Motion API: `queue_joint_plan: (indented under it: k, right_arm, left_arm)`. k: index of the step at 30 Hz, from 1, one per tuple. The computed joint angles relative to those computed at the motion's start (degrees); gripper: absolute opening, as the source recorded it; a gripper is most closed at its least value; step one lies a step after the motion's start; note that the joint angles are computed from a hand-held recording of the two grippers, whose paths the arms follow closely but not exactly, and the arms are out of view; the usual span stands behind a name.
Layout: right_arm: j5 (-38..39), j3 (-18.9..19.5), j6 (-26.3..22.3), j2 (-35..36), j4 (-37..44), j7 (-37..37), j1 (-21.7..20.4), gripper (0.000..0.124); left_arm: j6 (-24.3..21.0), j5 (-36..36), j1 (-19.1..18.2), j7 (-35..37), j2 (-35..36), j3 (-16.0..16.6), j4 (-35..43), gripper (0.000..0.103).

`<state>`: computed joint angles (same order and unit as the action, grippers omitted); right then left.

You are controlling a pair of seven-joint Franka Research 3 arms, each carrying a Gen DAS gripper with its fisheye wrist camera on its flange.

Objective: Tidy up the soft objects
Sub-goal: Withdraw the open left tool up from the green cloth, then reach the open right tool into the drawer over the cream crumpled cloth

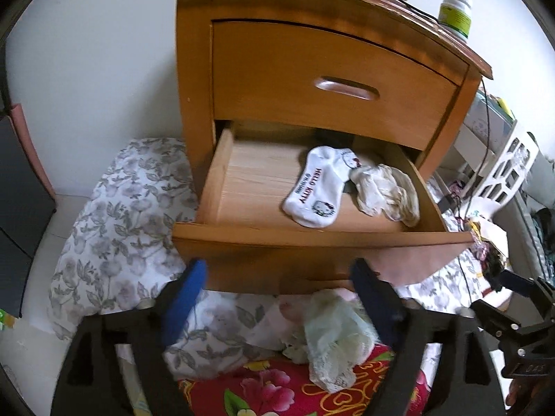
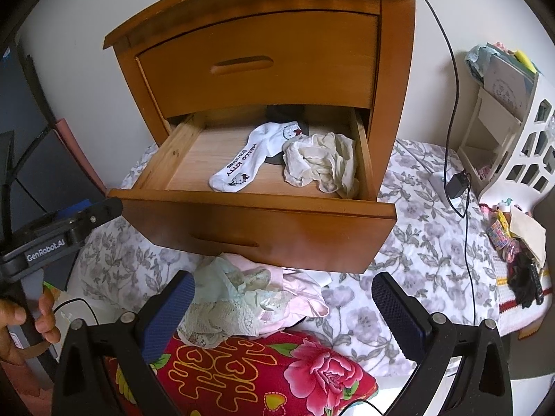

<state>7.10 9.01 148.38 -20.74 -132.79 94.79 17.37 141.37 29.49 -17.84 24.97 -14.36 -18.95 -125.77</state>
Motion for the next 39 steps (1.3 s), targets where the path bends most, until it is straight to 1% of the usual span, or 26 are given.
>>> queue_joint_plan:
  k: [4,8,15,21,25,28,32,37,39]
  right_arm:
    - [-1.22,0.51,-0.06,1.19,0.95,1.45,-0.58,0.103]
    - [-2.67,0.75,-0.33,2.40,2.16,2.98,-0.97,0.103]
    - [-6.92,1.05,-1.35,5.60,6.27,4.80,-1.41,0.103]
    - [-7.16,-0.14,-1.79,9.29,11.50,2.97,-0.41,0.103]
    - [-10.03,-0.36,-0.81,12.13,15.31,2.64,-0.55,0.103]
    - [-9.94,-1.17,-2.03,14.98,19.08,0.56,-0.07,0.103]
    - [-9.13,-2.11,-5.17,19.06,24.63,-2.76,0.77,0.103]
    - [-12.08,-3.12,-7.50,24.75,31.20,-3.25,1.91,0.103]
    - [-11.86,-3.52,-8.07,26.48,33.05,-4.00,2.37,0.103]
  left_arm:
    - [-0.13,3.72,0.90,-2.56,-0.40,-0.76,-0.51,0.096]
    - [0.29,5.38,1.13,-3.02,-0.48,-0.72,-0.74,0.096]
    - [2.91,7.85,2.04,-4.38,-0.79,-0.37,-2.02,0.096]
    - [4.10,9.92,2.90,-5.69,-0.85,-0.51,-2.63,0.096]
    - [6.97,10.72,3.55,-7.00,-1.07,-0.16,-3.64,0.096]
    - [8.60,13.08,4.60,-9.04,-1.26,-0.62,-4.29,0.096]
    - [10.70,15.55,5.57,-11.03,-1.44,-0.82,-4.86,0.096]
    - [13.15,16.18,5.97,-11.44,-1.03,-0.43,-5.31,0.096]
    - [14.48,17.99,6.65,-12.40,-1.18,-0.74,-5.66,0.096]
